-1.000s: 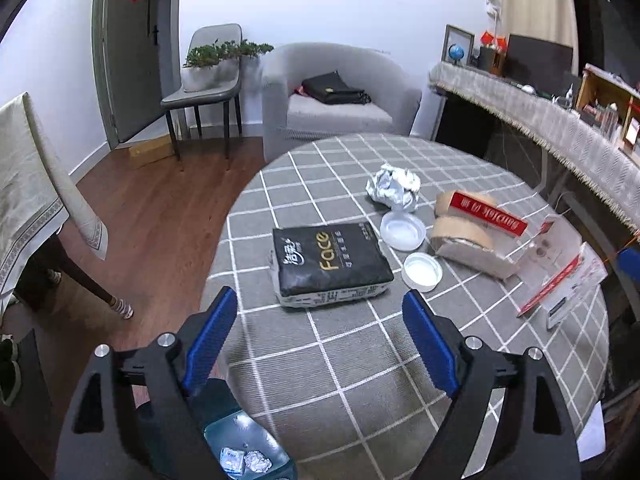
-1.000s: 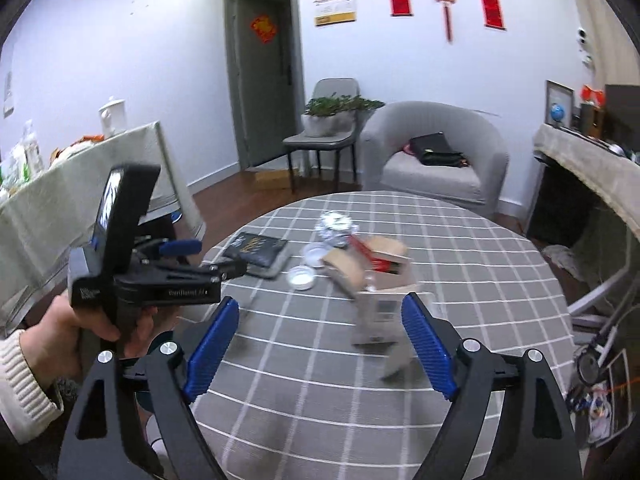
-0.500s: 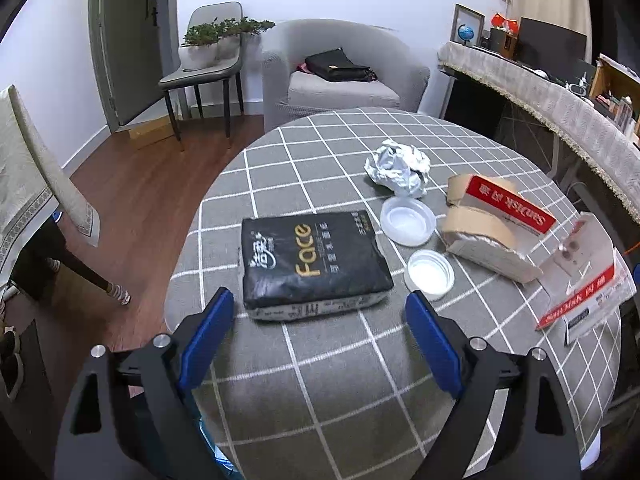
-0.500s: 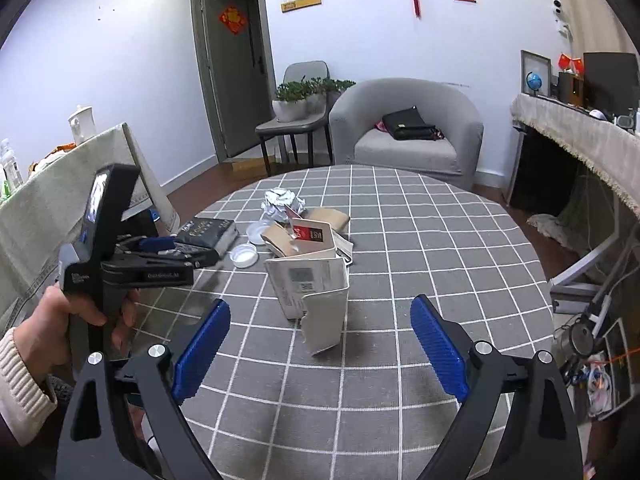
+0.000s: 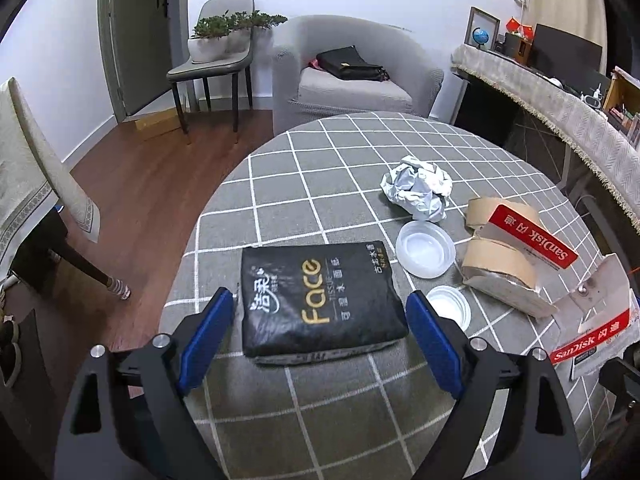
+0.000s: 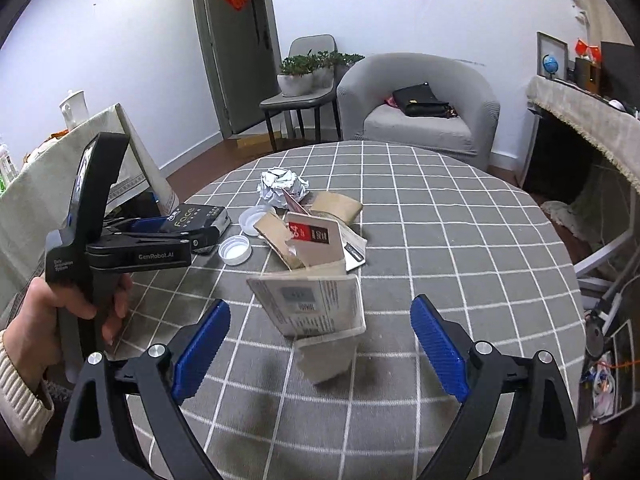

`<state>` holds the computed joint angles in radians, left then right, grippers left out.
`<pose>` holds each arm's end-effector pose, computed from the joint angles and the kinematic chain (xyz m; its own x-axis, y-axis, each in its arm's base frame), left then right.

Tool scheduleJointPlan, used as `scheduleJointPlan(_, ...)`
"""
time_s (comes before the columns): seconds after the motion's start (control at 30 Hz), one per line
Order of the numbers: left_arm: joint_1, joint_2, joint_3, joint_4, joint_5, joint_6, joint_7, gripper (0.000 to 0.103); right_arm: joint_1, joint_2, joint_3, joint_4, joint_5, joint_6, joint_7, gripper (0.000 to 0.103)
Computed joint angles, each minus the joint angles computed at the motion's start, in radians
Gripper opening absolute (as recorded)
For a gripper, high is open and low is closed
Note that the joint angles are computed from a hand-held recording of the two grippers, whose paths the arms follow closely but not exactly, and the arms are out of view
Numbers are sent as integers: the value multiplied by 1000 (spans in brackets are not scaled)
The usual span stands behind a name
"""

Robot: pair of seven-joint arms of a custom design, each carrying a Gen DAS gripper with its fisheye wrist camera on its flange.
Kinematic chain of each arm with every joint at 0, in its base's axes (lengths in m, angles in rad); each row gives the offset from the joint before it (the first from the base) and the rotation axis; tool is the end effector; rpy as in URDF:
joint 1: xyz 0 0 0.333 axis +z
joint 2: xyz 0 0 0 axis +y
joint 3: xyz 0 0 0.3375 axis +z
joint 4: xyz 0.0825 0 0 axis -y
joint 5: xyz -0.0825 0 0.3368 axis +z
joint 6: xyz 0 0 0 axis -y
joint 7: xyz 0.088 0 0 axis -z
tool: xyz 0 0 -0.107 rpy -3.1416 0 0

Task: Collect trash
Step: 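Grasp the black Face tissue pack with the left tool while the right tool grasps the SanDisk box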

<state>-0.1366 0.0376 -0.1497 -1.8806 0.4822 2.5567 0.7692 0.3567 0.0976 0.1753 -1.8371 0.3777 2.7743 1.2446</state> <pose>0.5489 -0.1669 0.5953 0.1735 -0.9826 0.0659 -0.7276 -0.1730 -0.6638 0.5244 0.2840 0.6098 0.5718 -0.8109 -0.1243 -0.5824 -0.2945 -0.7577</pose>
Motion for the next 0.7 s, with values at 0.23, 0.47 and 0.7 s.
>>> scheduleJointPlan(0.23, 1, 10, 5, 14, -2, -10, 12, 82, 4, 65, 4, 74, -79, -32, 53, 93)
scheduleJointPlan(0.47, 6, -4, 8, -10, -5, 29, -3, 73, -7, 77, 16, 86, -110, -30, 92, 90)
scheduleJointPlan(0.7, 30, -52, 1, -73, -12, 89, -33, 73, 7, 79, 2, 86, -203, -25, 143, 79)
